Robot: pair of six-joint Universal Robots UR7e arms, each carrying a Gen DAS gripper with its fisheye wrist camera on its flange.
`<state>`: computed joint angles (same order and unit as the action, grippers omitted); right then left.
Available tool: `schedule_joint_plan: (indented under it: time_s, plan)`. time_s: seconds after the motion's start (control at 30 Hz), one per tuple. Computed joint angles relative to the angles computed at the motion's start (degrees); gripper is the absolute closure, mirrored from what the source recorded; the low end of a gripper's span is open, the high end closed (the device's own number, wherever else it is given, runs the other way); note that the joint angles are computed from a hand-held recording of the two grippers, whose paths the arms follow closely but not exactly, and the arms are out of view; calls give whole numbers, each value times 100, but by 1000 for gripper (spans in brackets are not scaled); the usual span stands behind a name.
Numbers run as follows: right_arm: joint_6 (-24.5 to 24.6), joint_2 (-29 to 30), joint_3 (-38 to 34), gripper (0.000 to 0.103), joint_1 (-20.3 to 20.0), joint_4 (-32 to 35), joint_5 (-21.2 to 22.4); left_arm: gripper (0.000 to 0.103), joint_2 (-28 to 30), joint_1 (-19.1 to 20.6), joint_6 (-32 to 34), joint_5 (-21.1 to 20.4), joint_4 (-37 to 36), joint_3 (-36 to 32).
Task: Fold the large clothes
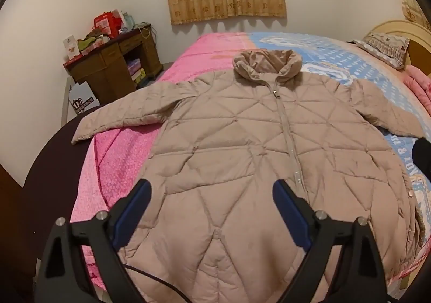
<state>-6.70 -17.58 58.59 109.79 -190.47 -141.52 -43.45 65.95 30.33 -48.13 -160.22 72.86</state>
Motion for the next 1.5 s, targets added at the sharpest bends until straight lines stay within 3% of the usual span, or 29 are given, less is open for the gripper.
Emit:
schedule_joint_plan:
  time_s: [1.5]
  plan:
    - [272,-43,116,2,-27,161,77,10,26,9,26,36,-24,15]
